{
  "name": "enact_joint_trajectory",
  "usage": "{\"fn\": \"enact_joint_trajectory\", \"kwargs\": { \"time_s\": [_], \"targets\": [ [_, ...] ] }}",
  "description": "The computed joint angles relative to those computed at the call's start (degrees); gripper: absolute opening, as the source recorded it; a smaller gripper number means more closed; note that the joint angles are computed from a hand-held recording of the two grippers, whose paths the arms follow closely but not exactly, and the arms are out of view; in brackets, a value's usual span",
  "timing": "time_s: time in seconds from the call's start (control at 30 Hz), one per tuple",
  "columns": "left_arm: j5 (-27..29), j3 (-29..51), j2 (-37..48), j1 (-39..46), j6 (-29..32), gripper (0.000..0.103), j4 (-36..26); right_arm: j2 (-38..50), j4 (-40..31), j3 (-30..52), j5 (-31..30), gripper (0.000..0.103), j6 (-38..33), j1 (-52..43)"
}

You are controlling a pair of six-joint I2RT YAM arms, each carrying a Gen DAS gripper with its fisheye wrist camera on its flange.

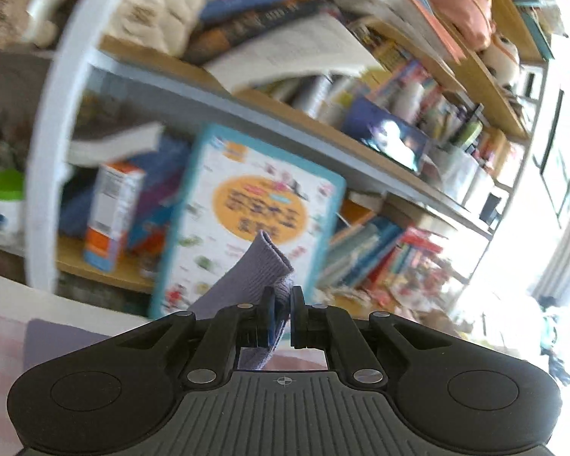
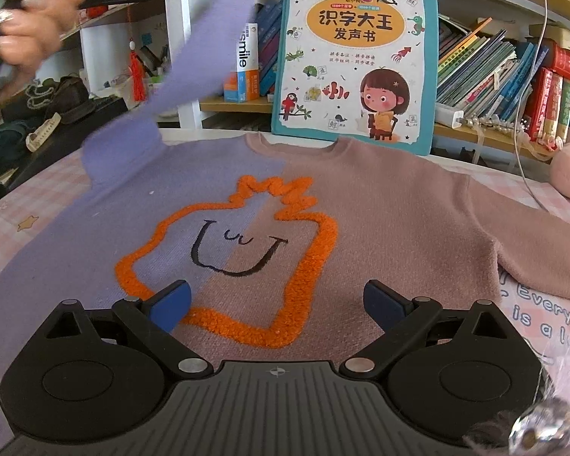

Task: Fold clothes
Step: 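Lift the lavender sleeve across the sweater body and open the left gripper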

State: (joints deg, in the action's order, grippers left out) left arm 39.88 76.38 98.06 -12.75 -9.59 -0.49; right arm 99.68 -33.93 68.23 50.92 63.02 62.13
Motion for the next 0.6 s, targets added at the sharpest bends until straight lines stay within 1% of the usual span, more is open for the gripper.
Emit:
{"fn": "enact_joint_trajectory", "kwargs": {
  "time_s": [0.27, 0.33, 0.37, 0.4, 0.43, 0.47, 0.5, 0.53, 0.6],
  "targets": [
    [-1.4, 3.7, 5.5, -5.7, 3.5, 0.006, -6.9, -0.5, 0.8, -0.6, -0.7, 0.098, 0.0, -0.2],
    [-1.6, 4.0, 6.3, -6.3, 4.1, 0.009, -8.2, -0.6, 0.7, -0.7, -0.8, 0.098, 0.1, -0.3],
    [-1.5, 3.5, 6.1, -6.4, 4.4, 0.013, -8.1, -0.6, 0.7, -0.7, -0.9, 0.098, 0.1, -0.3],
    [-1.5, 3.0, 5.9, -6.5, 4.6, 0.025, -8.0, -0.6, 0.7, -0.7, -1.0, 0.098, 0.1, -0.3],
    [-1.4, 2.5, 5.7, -6.6, 4.8, 0.033, -7.9, -0.6, 0.7, -0.7, -1.0, 0.098, 0.1, -0.4],
    [-1.4, 2.0, 5.5, -6.6, 5.0, 0.051, -7.7, -0.6, 0.7, -0.6, -1.1, 0.099, 0.1, -0.4],
    [-1.4, 1.2, 5.0, -6.7, 5.4, 0.064, -7.2, -0.6, 0.6, -0.6, -1.2, 0.099, 0.2, -0.4],
    [-1.4, 0.2, 4.2, -6.7, 6.0, 0.067, -6.1, -0.6, 0.6, -0.6, -1.3, 0.099, 0.2, -0.5],
    [-1.6, -1.7, 2.6, -6.4, 8.1, 0.068, -5.4, -0.5, 0.6, -0.6, -1.4, 0.099, 0.2, -0.5]
  ]
}}
